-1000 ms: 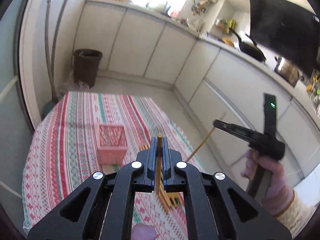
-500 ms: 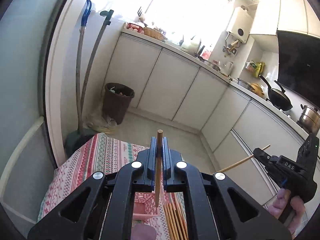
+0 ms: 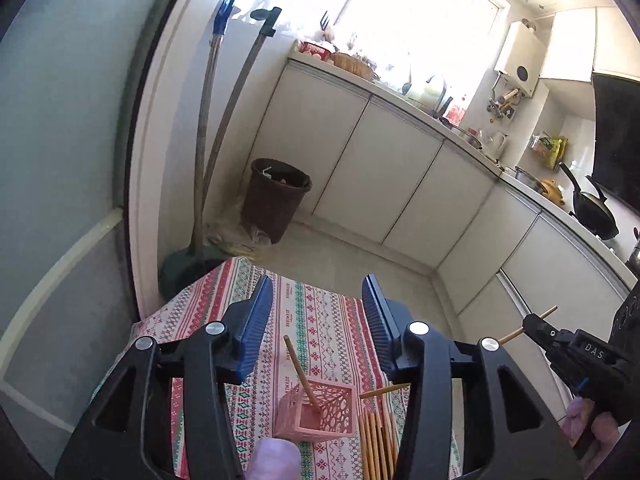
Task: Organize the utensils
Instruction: 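Carry both held chopsticks over the pink basket with both grippers, then open both grippers to drop the chopsticks into the pink basket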
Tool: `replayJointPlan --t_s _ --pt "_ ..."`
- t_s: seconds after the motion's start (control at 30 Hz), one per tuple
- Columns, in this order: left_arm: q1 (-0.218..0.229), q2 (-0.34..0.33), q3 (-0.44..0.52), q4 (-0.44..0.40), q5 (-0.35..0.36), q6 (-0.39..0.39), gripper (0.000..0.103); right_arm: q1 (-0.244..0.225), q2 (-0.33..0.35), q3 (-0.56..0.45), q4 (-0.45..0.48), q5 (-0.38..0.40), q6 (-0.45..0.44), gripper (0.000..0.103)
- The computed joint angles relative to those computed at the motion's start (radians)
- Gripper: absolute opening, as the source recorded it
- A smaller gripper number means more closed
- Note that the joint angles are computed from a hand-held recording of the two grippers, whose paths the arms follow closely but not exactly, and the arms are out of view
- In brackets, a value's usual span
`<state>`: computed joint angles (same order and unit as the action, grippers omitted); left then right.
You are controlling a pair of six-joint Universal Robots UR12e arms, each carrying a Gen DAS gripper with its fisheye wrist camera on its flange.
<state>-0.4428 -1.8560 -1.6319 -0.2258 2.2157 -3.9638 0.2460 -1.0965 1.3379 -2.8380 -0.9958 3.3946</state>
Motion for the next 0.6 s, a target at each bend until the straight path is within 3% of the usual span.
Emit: replayJointPlan --t_s 0.3,0.47,0.6 --pt "-0.034 -0.005 0.015 0.015 0.072 0.067 0.054 0.026 0.018 -0.025 0.026 -0.016 -0.006 0.006" --pt "-0.027 -0.005 0.012 -0.010 0.051 0.065 0.055 0.050 0.043 -0.046 0.076 -0.029 -0.042 0.015" --pt "-0.023 -0.002 0.009 -0.027 0.025 0.054 0.055 0.059 0.039 -0.033 0.079 -0.067 -0.073 0.016"
